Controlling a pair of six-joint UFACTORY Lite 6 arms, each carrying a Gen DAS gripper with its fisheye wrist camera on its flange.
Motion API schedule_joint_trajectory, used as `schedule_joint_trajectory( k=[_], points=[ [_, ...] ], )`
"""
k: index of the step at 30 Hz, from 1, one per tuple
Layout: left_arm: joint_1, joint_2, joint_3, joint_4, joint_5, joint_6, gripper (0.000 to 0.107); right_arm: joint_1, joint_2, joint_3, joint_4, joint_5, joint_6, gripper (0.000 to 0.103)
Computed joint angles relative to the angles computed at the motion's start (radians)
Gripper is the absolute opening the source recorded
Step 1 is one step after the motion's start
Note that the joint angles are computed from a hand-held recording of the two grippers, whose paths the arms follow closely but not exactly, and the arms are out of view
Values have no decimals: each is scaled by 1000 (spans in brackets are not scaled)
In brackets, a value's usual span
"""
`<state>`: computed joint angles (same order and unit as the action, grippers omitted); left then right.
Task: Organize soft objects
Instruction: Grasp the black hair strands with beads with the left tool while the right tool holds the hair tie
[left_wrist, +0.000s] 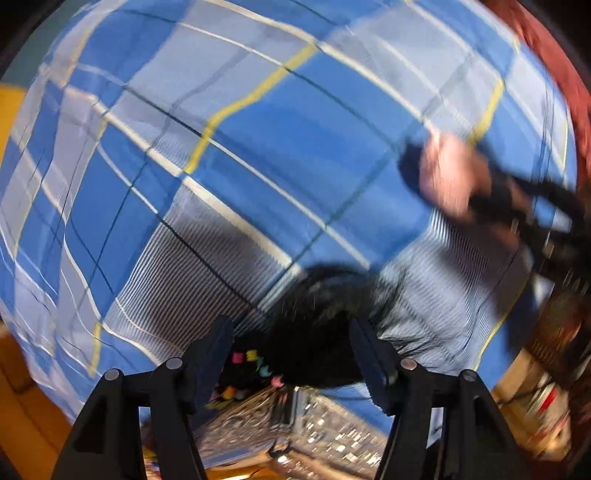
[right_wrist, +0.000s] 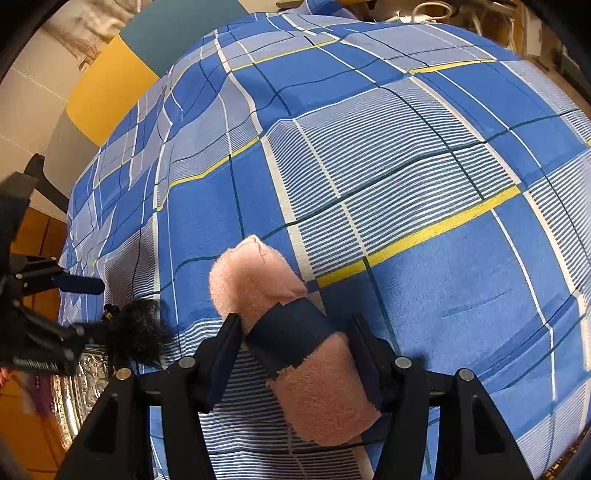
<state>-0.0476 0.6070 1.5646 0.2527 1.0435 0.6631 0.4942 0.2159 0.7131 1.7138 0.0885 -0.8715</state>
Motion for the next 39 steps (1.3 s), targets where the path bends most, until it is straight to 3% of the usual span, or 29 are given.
schedule_joint_trajectory(
  k=[5, 11, 13, 14, 15, 16, 19, 23, 26, 28, 29, 32, 33, 35, 38, 39],
  points=[
    [-55, -8, -65, 106, -16, -8, 66, 1, 1, 1, -3, 0, 6, 60],
    [-135, -4, -215, 272, -102, -141, 66, 1, 2, 1, -2, -1, 3, 60],
    [-145, -15, -263, 306, -158, -182, 56, 0, 4, 3, -13, 0, 13, 60],
    [-139, -17, -266, 272, -166, -155, 42, 0, 3, 3, -13, 1, 12, 60],
    [-121, -10, -245, 216, -160, -101, 17, -1, 2, 2, -11, 2, 12, 60],
    [-119, -32, -255, 179, -167, -84, 9, -2, 3, 3, 0, 3, 1, 60],
    [-129, -107, -292, 172, -231, -114, 4, -3, 4, 2, 25, 5, -24, 60],
    [-96, -136, -155, -132, -155, 39, 4, -5, 4, 0, 43, 7, -42, 60],
    [-74, -97, -37, -262, -108, 36, 6, -5, 3, -1, 62, 7, -61, 60],
    [-101, -93, -47, -226, -159, -2, 30, -6, 2, -3, 85, 9, -84, 60],
    [-114, -103, -82, -183, -200, -31, 49, -7, 1, -4, 92, 11, -89, 60],
    [-131, -121, -176, -150, -256, -44, 58, -10, -2, -9, 92, 14, -91, 60],
    [-127, -115, -187, -155, -254, -34, 67, -10, -3, -9, 92, 14, -91, 60],
    [-126, -140, -257, -109, -310, -41, 74, -9, -1, -8, 76, 11, -75, 60],
    [-145, -161, -370, 26, -370, -142, 74, -6, 6, 0, 41, 7, -45, 61],
    [-145, -156, -383, 37, -369, -165, 69, -4, 7, 2, 33, 5, -39, 61]
  ],
)
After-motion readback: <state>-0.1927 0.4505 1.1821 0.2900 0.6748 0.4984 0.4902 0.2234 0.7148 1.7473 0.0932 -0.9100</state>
